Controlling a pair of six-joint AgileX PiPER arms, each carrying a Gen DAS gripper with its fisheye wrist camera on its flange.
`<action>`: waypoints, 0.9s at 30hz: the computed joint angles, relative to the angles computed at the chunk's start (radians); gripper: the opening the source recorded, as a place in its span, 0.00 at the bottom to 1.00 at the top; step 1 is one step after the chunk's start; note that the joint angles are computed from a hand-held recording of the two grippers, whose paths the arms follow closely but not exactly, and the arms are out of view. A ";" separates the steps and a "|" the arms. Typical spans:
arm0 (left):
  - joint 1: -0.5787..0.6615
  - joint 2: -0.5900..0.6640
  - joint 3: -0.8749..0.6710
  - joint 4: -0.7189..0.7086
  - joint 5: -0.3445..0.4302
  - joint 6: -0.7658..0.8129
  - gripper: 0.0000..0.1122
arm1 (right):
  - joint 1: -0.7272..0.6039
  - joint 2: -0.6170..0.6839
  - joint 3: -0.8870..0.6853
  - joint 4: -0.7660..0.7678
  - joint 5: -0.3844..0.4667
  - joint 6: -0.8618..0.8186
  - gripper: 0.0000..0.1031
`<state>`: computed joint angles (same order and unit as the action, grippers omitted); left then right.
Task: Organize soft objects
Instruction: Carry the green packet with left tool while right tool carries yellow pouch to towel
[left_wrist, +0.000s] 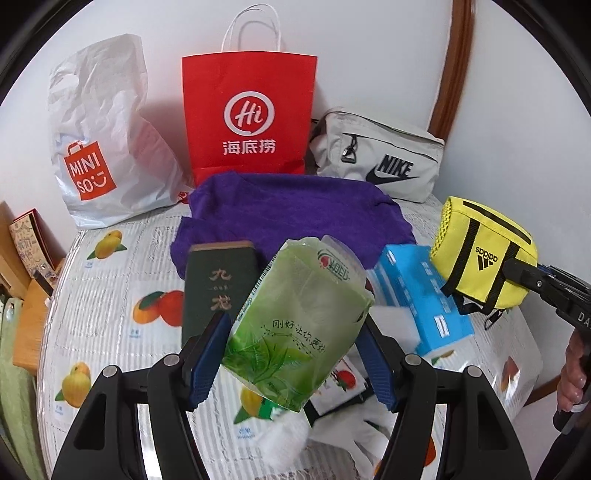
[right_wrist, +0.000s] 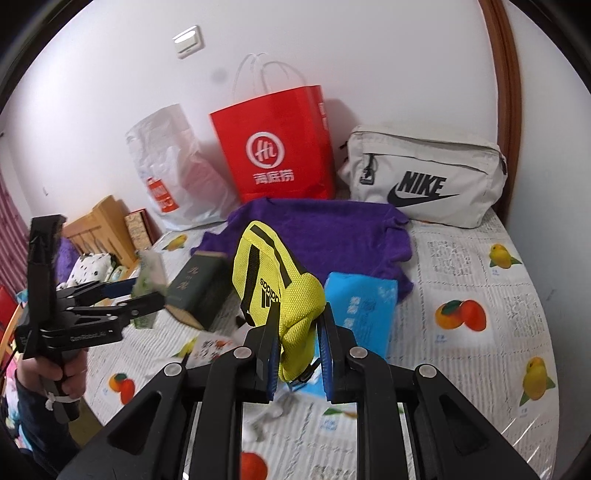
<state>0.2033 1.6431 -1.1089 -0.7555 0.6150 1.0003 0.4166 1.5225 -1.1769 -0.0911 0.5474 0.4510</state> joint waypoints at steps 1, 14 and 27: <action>-0.002 0.012 -0.019 0.012 0.003 -0.016 0.59 | -0.014 0.018 -0.018 0.002 0.002 -0.007 0.18; -0.035 0.208 -0.322 0.187 0.022 -0.243 0.59 | -0.130 0.268 -0.300 0.015 0.048 -0.094 0.18; -0.078 0.525 -0.780 0.333 0.147 -0.463 0.59 | -0.186 0.579 -0.662 0.024 0.160 -0.143 0.18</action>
<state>0.1252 2.1682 -1.8887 -0.4223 0.7621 0.5369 0.2307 2.1019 -1.8389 -0.0670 0.7072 0.3084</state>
